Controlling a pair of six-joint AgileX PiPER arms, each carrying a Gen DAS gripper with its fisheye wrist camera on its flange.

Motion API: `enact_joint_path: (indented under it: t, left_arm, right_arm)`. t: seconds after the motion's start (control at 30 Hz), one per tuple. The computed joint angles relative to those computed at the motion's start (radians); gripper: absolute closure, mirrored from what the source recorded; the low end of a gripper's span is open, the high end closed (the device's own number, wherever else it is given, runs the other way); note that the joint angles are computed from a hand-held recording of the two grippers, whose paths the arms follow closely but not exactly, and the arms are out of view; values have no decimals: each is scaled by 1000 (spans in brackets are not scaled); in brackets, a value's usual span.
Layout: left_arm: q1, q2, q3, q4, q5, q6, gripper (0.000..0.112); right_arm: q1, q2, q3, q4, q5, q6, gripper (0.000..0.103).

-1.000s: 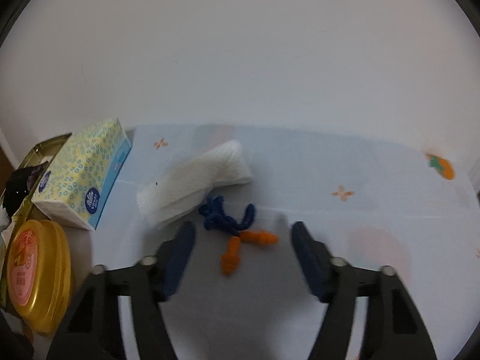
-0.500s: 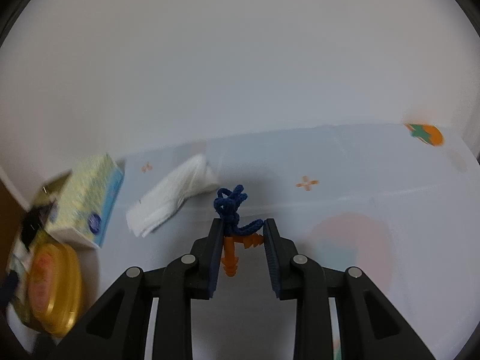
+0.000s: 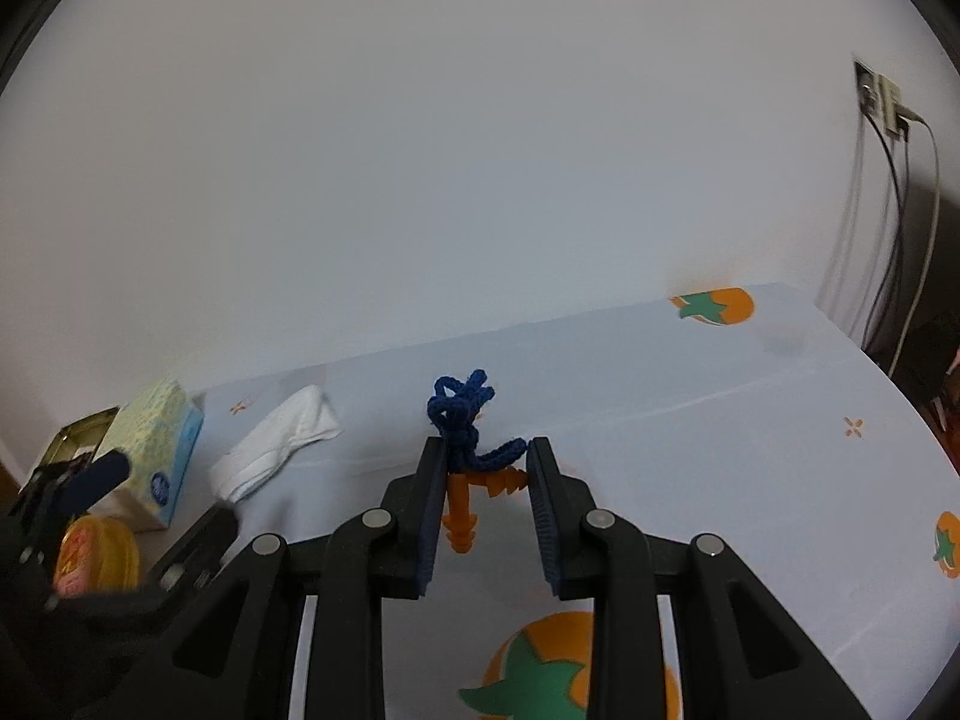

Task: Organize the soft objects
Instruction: 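Grasp the blue-orange pipe-cleaner toy with the right gripper while the left grasps the white towel, then carry the white towel and pipe-cleaner toy over the gold tray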

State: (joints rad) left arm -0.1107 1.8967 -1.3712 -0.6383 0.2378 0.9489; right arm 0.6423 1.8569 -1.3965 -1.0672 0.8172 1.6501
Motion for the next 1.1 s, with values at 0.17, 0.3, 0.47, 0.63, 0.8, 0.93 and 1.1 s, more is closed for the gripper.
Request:
enact_joint_path:
  t: [0.17,0.3,0.47,0.63,0.8,0.93,1.1]
  left_arm:
    - [-29,204,-326,451,194,-472,27]
    - [-45,357,-587,595,414,-689,28]
    - [-25,412,-680,517,481,-653,48]
    - [-35,371,-594,446,428,-517,91]
    - [26,310,-463,175,371,-318,94]
    - [112,178,-244,-225,338,70,94]
    - [182,-9,60,-689,322,570,94]
  right_arm:
    - [-10,-38,44,-49,42,23,73]
    - [-13,-53,63,-83,45,52,73]
    - [-19,-57,63,-74,28,39,73]
    - [-14,-54,61,-78,24,33,73]
    - [-21,-68,88,-121,7,76,73]
    - [-21,-70,107,-167,0,122,73]
    - [-14,-71,117,-205,-7,161,73]
